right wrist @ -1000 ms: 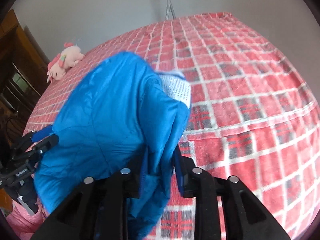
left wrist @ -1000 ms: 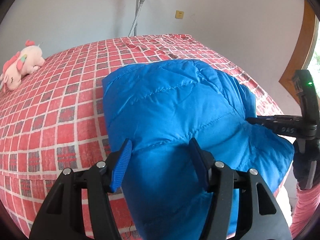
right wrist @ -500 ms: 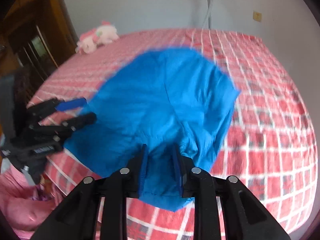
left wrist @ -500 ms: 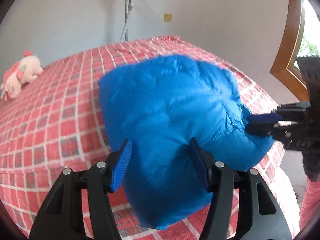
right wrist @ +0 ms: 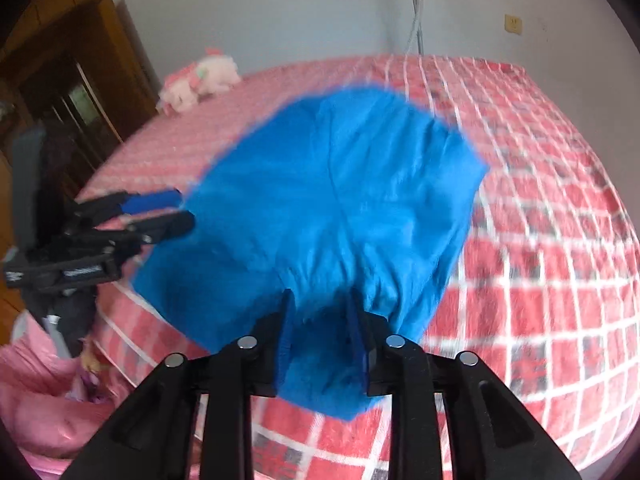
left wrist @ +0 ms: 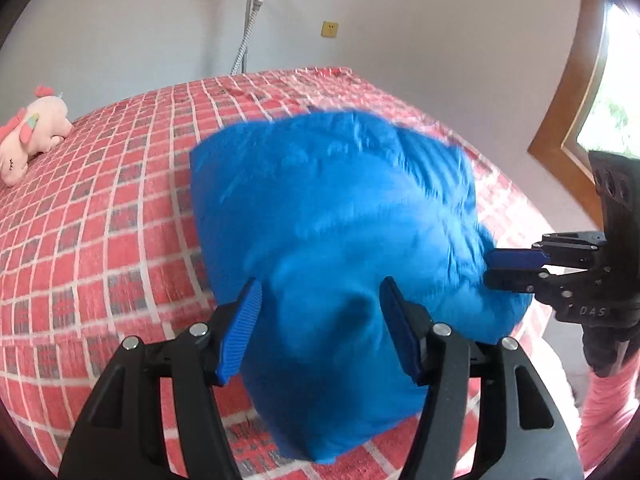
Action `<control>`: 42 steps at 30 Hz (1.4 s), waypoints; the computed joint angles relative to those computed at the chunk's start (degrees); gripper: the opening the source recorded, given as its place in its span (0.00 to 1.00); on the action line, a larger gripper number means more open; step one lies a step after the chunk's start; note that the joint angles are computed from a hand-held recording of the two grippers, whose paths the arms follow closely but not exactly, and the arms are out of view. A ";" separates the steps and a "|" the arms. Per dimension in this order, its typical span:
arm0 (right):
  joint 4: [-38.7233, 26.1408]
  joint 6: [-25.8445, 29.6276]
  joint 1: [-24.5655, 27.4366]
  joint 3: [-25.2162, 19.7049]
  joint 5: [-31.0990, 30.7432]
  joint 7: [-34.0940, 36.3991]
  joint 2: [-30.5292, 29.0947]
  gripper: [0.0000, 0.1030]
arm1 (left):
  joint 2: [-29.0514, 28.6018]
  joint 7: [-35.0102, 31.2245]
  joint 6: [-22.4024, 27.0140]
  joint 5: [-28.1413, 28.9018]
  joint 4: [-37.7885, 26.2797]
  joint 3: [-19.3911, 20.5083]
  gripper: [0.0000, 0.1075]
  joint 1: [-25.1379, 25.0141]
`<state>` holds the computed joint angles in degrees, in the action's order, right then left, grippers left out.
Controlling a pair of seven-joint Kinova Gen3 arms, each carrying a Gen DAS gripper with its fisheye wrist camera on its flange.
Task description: Fold large clothes
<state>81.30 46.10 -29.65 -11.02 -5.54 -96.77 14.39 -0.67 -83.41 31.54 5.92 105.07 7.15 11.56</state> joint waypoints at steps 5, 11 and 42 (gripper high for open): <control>-11.80 3.63 -4.70 4.06 8.80 -7.83 5.24 0.35 | 5.41 5.57 3.74 -5.22 -9.49 -1.86 0.56 1.11; -26.63 11.46 -5.68 7.06 12.73 -14.09 16.01 0.34 | 14.28 13.13 7.99 -12.73 -19.60 -2.53 0.56 2.97; -8.07 3.17 4.18 1.67 1.37 -9.96 7.00 0.77 | 4.20 20.77 4.74 -22.30 -6.78 -2.27 0.66 4.85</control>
<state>73.24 49.27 -25.47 -9.35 -4.16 -106.73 21.39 3.52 -62.63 36.28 -16.38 98.29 4.88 16.40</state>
